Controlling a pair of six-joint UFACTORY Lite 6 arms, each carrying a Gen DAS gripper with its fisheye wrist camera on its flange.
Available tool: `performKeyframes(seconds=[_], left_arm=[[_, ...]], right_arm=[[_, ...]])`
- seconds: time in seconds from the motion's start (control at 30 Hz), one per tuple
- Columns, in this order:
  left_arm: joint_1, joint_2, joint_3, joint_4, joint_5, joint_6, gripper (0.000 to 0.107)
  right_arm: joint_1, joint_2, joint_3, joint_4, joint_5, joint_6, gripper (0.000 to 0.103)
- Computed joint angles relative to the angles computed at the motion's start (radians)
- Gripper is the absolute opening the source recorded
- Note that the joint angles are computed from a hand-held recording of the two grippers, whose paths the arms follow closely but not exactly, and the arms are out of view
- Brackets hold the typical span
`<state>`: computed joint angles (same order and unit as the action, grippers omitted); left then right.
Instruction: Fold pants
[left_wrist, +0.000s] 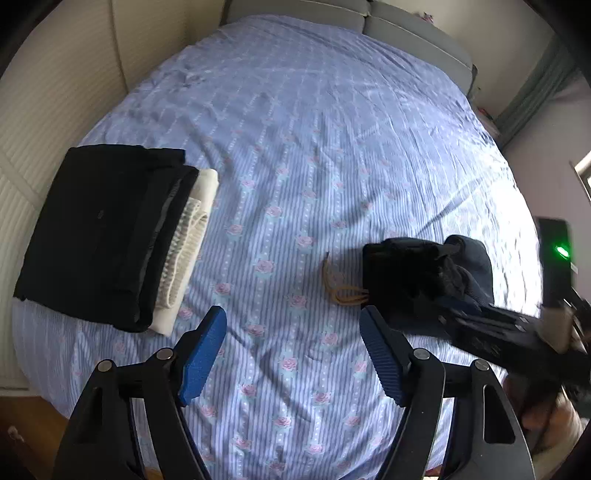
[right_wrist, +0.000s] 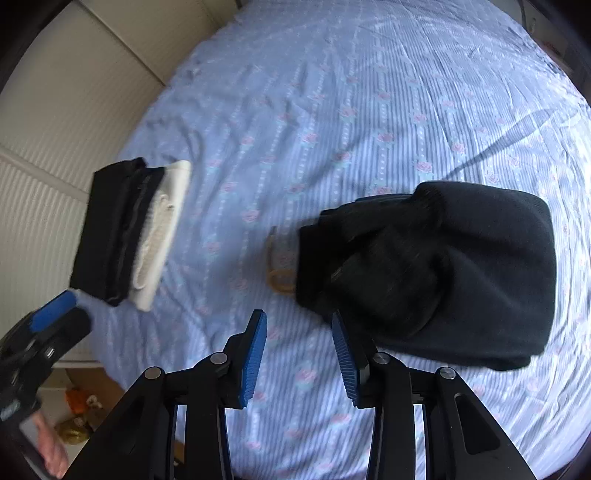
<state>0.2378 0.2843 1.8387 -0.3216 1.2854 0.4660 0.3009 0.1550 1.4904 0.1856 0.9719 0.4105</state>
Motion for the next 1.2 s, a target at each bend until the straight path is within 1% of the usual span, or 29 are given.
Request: performKeyframes(seconds=[0.03,0.1,0.2,0.23,0.3,0.37,0.43,0.53,0.57,0.63,0.73,0.8,0.9,1.03,1.2], left_arm=[[0.004,-0.004,0.002,-0.003,0.001,-0.004,0.076],[0.001,-0.036,-0.021,-0.009,-0.002,-0.02,0.078],[-0.025,-0.096,-0.072,-0.02,-0.012,-0.051,0.082],[-0.039,-0.116,-0.092,-0.022,-0.017,-0.066,0.082],[-0.089,-0.162,-0.14,-0.022,-0.029,-0.108,0.085],[-0.148,-0.202,-0.184,-0.022,-0.044,-0.141,0.086],[-0.231,-0.235,-0.225,-0.016,-0.073,-0.182,0.087],[-0.361,-0.237,-0.259,-0.014,-0.12,-0.263,0.089],[-0.394,-0.228,-0.264,-0.023,-0.134,-0.285,0.09],[-0.458,-0.197,-0.271,-0.023,-0.172,-0.349,0.092],[-0.517,-0.136,-0.278,-0.027,-0.213,-0.479,0.095],[-0.529,-0.096,-0.297,-0.062,-0.243,-0.539,0.098],[-0.549,-0.036,-0.306,-0.061,-0.272,-0.621,0.098],[-0.558,0.046,-0.29,-0.098,-0.304,-0.675,0.098],[-0.569,0.146,-0.213,-0.081,-0.309,-0.687,0.098]], right_arm=[[0.0,-0.056,-0.036,0.019,-0.005,-0.006,0.049],[-0.007,-0.166,-0.098,0.027,0.006,-0.004,0.057],[-0.039,-0.32,-0.176,-0.024,0.073,-0.005,0.059],[-0.063,-0.385,-0.205,-0.062,0.115,-0.007,0.059],[-0.118,-0.464,-0.244,-0.091,0.161,-0.03,0.06],[-0.257,-0.559,-0.306,-0.061,0.207,-0.115,0.063],[-0.427,-0.61,-0.359,0.003,0.243,-0.239,0.064],[-0.693,-0.625,-0.415,0.09,0.293,-0.449,0.064],[-0.732,-0.624,-0.432,0.098,0.293,-0.481,0.064],[-0.862,-0.617,-0.462,0.128,0.315,-0.593,0.064],[-0.965,-0.582,-0.493,0.159,0.314,-0.699,0.064],[-1.011,-0.566,-0.519,0.173,0.31,-0.755,0.064],[-1.051,-0.525,-0.549,0.192,0.292,-0.816,0.064],[-1.04,-0.483,-0.59,0.217,0.252,-0.839,0.064],[-1.014,-0.455,-0.639,0.248,0.215,-0.83,0.064]])
